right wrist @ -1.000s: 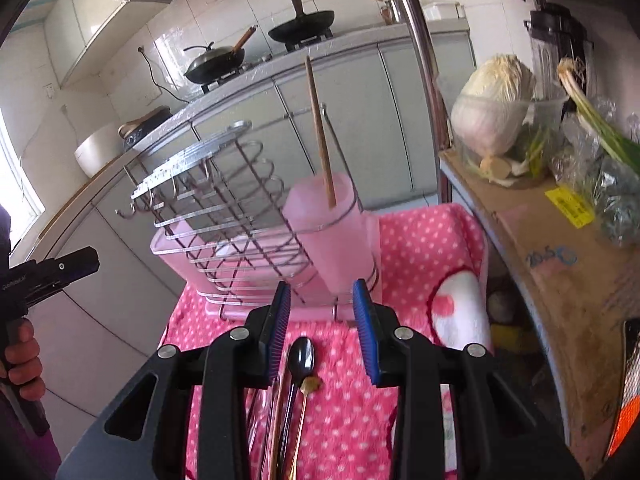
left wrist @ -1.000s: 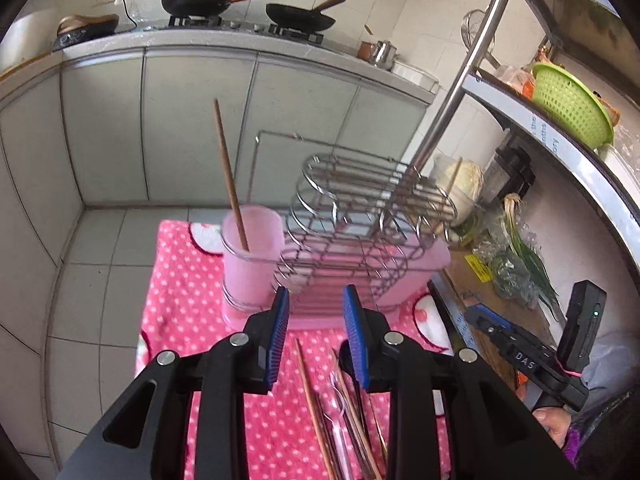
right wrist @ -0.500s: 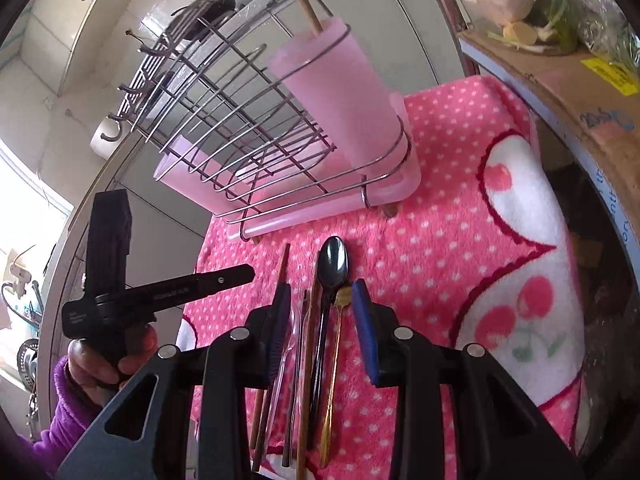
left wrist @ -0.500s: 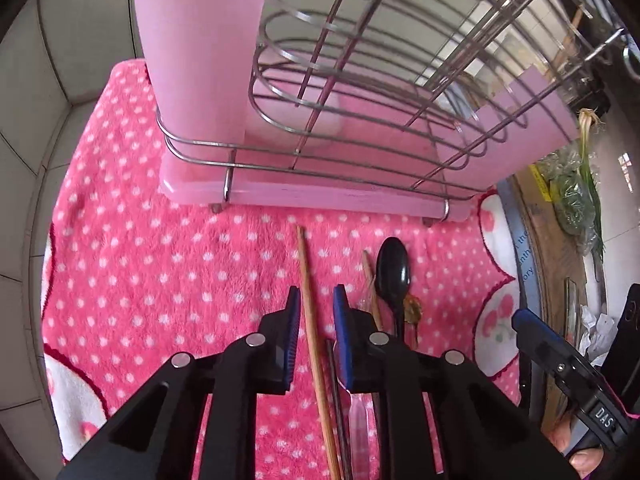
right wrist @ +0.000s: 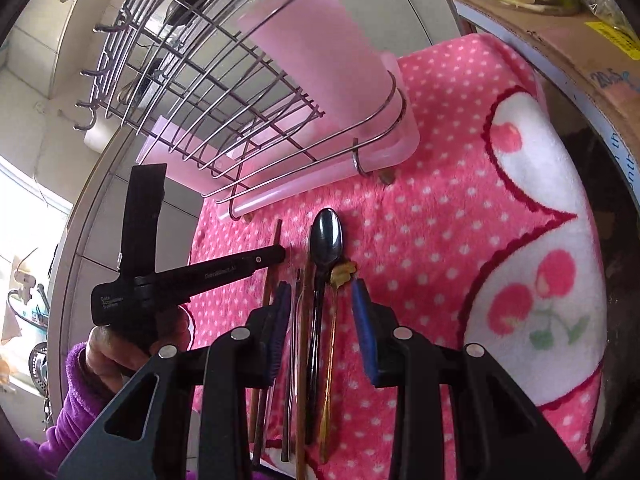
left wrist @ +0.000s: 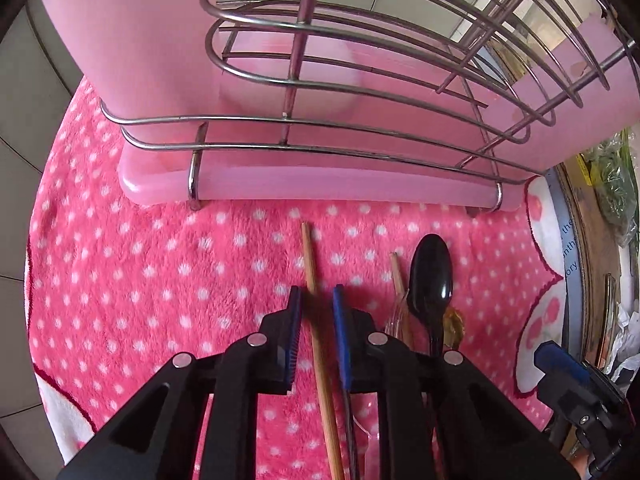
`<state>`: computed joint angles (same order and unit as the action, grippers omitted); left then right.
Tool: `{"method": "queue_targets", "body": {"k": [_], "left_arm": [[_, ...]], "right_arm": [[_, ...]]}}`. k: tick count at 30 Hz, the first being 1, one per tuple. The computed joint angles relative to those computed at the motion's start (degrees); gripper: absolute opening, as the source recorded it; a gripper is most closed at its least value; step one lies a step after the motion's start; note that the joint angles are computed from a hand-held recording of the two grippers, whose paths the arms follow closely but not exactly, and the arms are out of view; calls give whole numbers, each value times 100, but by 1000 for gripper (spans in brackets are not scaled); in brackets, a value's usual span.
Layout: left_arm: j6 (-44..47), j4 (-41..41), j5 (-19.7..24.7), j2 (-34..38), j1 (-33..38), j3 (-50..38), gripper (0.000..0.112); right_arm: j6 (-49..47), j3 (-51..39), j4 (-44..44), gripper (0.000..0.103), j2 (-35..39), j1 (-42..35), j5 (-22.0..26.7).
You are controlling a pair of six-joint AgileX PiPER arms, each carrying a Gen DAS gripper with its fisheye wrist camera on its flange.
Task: Organize utensils
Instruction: 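Move both tools back down to the utensils on the mat, then grasp a wooden chopstick with the left tool while the right tool grasps the gold spoon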
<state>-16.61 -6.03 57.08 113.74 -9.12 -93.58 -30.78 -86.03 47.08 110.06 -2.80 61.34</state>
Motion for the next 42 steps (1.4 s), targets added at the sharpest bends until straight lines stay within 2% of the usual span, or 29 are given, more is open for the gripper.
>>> {"method": "queue_targets", "body": {"k": [2, 8, 16, 26, 29, 30, 32, 42], "left_arm": [[-115, 165, -69, 50, -109, -32, 6], [141, -302, -518, -334, -34, 478, 5], [591, -750, -924, -1078, 74, 1110, 5], [1381, -1370, -1099, -1687, 458, 1643, 5], [1482, -1443, -1154, -1849, 502, 1772, 5], [1651, -1540, -1038, -2059, 659, 1884, 5], [1733, -1611, -1050, -2168, 710, 1961, 5], [2284, -2046, -1222, -2998, 1092, 2468, 5]], "right_arm": [[66, -80, -31, 21, 98, 34, 100], [359, -271, -128, 14, 416, 205, 272], [950, -678, -832, 13, 757, 630, 172], [1608, -1005, -1558, 13, 1049, 1220, -197], [1548, -887, -1453, 12, 1006, 1224, -345], [1522, -833, -1443, 7, 984, 1229, -428], [1310, -628, -1385, 4, 840, 1101, -512], [14, 800, -415, 2, -226, 660, -1281]]}}
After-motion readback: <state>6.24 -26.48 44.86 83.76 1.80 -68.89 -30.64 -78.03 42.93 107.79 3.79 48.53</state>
